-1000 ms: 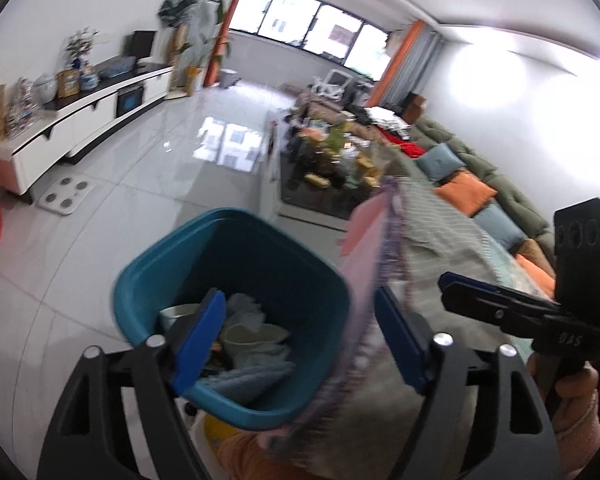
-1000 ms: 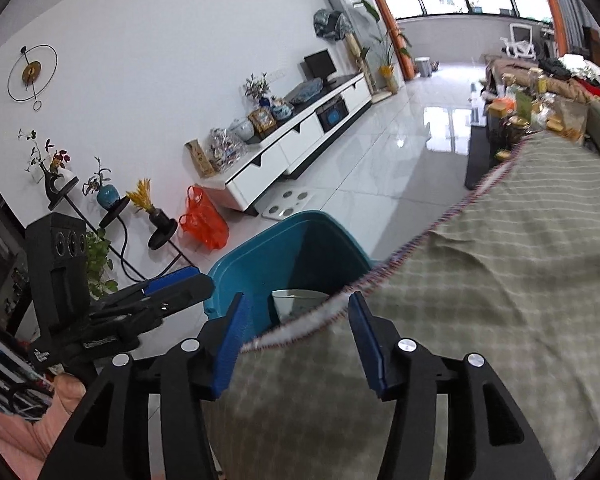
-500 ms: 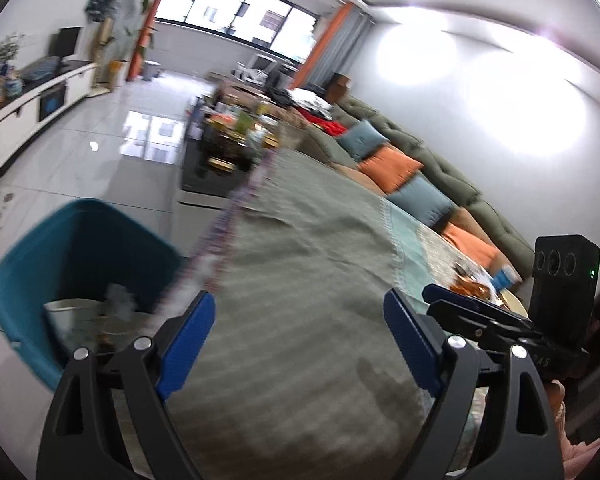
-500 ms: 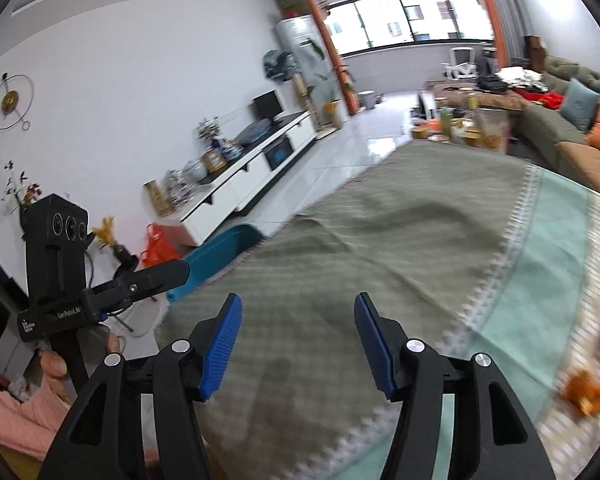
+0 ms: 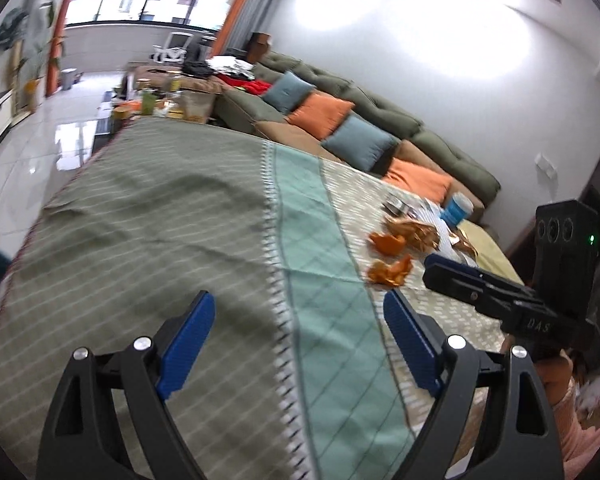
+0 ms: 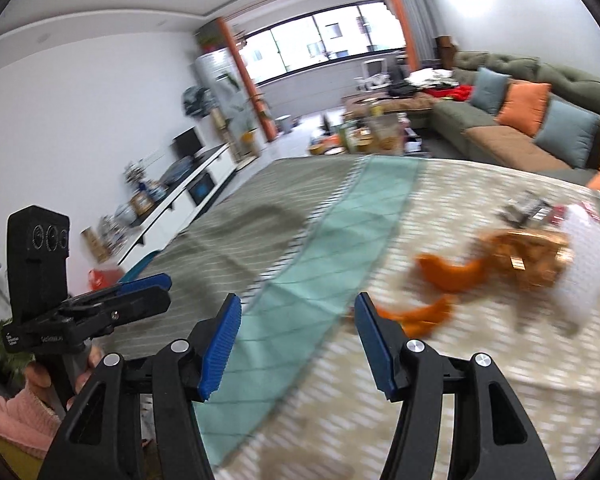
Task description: Collect trash
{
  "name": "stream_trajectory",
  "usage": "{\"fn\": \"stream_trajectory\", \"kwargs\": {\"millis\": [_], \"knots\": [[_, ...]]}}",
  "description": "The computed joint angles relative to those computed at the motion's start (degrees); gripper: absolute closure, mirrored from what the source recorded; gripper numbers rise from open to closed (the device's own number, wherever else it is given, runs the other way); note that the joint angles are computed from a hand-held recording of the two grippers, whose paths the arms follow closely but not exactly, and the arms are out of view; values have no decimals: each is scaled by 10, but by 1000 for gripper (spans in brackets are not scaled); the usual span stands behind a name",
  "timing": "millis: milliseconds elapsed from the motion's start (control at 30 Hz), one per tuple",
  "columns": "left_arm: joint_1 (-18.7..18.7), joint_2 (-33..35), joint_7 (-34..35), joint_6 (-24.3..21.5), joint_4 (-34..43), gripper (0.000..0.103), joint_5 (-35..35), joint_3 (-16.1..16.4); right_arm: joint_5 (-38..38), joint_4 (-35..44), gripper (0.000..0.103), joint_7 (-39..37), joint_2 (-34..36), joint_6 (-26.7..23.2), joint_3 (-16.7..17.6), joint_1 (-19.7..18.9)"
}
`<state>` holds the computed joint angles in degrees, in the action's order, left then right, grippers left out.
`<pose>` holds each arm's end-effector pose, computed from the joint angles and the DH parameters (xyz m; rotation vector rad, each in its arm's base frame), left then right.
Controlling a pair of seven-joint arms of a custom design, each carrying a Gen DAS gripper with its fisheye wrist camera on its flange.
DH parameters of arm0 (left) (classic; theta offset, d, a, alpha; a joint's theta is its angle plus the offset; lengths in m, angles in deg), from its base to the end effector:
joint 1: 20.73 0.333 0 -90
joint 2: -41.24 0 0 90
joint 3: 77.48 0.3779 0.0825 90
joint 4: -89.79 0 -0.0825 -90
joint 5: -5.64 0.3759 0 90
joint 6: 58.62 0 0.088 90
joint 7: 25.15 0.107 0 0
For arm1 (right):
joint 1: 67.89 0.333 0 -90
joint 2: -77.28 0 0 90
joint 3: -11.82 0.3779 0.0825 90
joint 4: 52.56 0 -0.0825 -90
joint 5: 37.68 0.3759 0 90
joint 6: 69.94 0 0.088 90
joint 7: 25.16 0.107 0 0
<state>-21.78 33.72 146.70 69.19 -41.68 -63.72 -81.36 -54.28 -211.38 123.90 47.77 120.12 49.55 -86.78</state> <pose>0.4920 -0.0723 0.4921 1.1044 -2.5207 1.4170 0.3463 0.1795 0.4968 -1.3265 1.7935 -0.5931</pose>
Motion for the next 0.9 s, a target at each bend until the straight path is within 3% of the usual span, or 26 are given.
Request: {"fn": "stream_trajectory", "kwargs": {"millis": [133,500,700,900], "knots": [[-22,5,-8,8,5,16,13,-21,3,-30,44,8,-40,-20,-29,9],[-74,31,-39,60,19,16,43,-55,-29,-75,44,39,-91,-53,-77,-21],[-90,45,-85,80,25,16,83,-65,-40,-80,44,44,-83,-44,-92,-53],[-103,48,-73,122,22,15,72,-72,-38,-76,44,25,-62,-33,-105,-67]]}}
